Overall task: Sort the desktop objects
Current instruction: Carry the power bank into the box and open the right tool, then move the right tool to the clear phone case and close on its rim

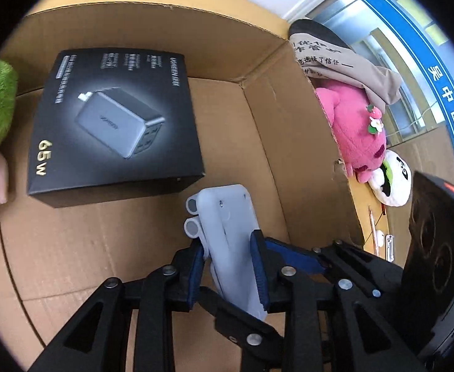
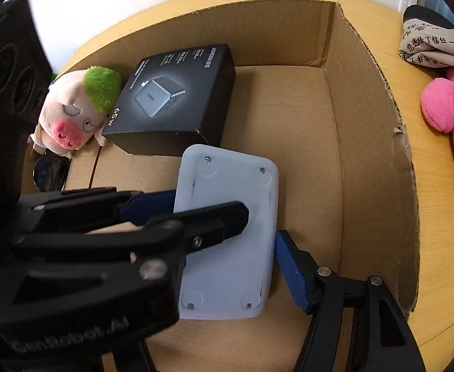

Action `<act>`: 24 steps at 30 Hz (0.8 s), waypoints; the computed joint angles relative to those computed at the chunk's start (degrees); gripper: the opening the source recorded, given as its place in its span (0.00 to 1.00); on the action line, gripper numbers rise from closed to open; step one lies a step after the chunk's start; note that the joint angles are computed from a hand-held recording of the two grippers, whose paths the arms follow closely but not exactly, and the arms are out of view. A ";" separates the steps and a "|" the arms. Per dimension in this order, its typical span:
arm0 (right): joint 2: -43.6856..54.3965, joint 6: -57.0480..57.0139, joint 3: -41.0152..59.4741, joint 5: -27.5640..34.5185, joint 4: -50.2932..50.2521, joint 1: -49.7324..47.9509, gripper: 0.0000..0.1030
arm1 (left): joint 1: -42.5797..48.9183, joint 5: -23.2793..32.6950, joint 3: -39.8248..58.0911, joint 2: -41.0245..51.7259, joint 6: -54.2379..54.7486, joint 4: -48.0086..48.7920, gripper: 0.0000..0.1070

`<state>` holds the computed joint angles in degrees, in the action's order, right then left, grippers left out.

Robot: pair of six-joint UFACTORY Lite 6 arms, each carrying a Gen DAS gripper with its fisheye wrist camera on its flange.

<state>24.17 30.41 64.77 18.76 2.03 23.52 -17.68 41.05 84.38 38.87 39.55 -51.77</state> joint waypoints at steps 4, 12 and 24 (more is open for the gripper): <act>-6.09 15.59 -4.63 -1.16 -14.64 3.80 0.75 | 1.16 -4.72 -8.94 -11.03 -1.85 5.16 0.28; -24.22 55.13 -15.95 7.29 -48.63 20.12 1.00 | 8.76 -12.78 -40.54 -58.49 -3.07 19.20 0.75; -29.10 103.75 -26.02 26.22 -72.45 54.57 1.00 | 71.07 28.62 -65.69 -93.48 42.12 6.51 0.75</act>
